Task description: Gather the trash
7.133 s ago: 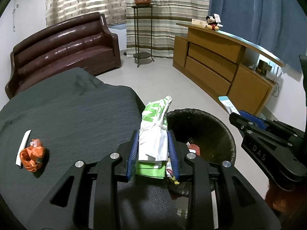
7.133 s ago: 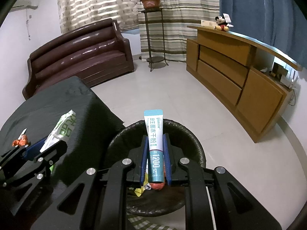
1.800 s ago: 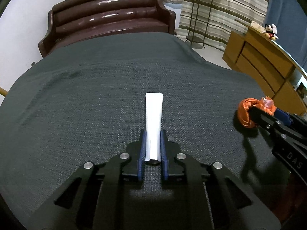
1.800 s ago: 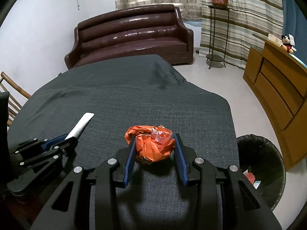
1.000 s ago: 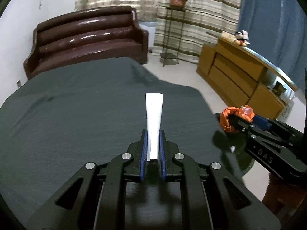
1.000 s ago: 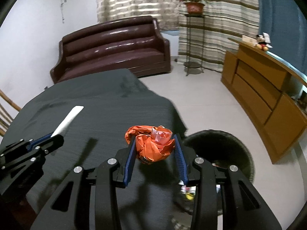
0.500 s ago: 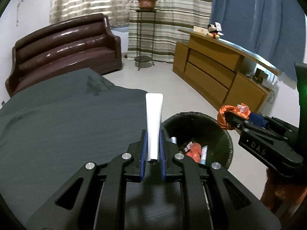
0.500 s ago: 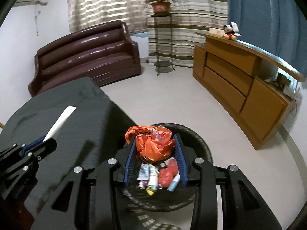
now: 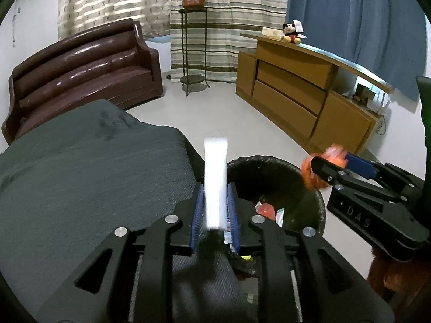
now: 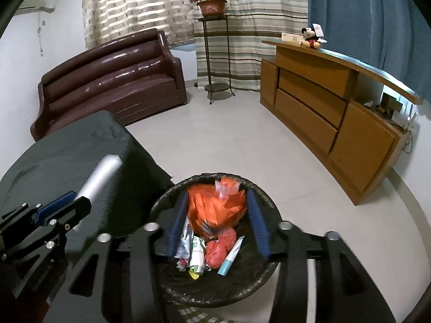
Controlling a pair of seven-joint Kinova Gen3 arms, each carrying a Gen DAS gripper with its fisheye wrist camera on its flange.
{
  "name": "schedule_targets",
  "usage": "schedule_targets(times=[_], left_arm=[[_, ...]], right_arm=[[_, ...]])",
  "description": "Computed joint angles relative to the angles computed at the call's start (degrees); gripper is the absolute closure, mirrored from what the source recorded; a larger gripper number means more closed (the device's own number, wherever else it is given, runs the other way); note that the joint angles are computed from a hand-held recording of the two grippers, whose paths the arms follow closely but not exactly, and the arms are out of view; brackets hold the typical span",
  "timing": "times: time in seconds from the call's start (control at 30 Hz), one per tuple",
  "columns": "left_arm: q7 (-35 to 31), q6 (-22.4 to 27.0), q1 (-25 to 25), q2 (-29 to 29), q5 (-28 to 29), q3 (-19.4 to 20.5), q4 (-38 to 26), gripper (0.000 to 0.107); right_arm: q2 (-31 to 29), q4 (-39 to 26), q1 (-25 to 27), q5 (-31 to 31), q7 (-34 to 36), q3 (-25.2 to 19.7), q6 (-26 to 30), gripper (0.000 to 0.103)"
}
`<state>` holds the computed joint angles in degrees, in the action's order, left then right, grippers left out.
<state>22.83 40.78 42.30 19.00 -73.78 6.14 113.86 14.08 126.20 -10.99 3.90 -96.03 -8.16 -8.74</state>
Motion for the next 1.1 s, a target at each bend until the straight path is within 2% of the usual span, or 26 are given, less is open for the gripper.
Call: schedule_targets(times=[0.03,0.1,0.23,0.67,0.83,1.1], left_arm=[[-0.12,-0.22,-0.2,0.2,0.24,0.0,-0.18,0.071],[0.33,0.17,0.02,0.41,0.36,-0.18,-0.26,0.064],[0.54,0.7,0.2,0.28,0.79,-0.31,-0.17,0.057],[3.29,5.36,1.87,-0.86,0.26,1.16,1.04,0.042],[5.33,7.26,2.34,-2.05,0.2,2.38,2.5,0.04],[7.16,11.41,3.27,-3.72,2.14,4.54,3.9,0.036]], right_arm=[[-0.01,0.18,-0.26,-0.26,0.12,0.47,-0.33,0.048],[-0.09,0.41,-0.39,-0.5,0.11,0.71,-0.5,0.048],[-0.15,0.75,-1.15,-1.21,0.58,1.65,-0.9,0.048],[-2.55,2.12,-2.51,-3.07,1.13,2.7,-1.06,0.044],[-4.52,4.15,-7.36,-7.86,5.19,6.28,-2.36,0.042],[-7.2,6.78,-9.3,-13.51,10.31,6.51,-3.66,0.041]])
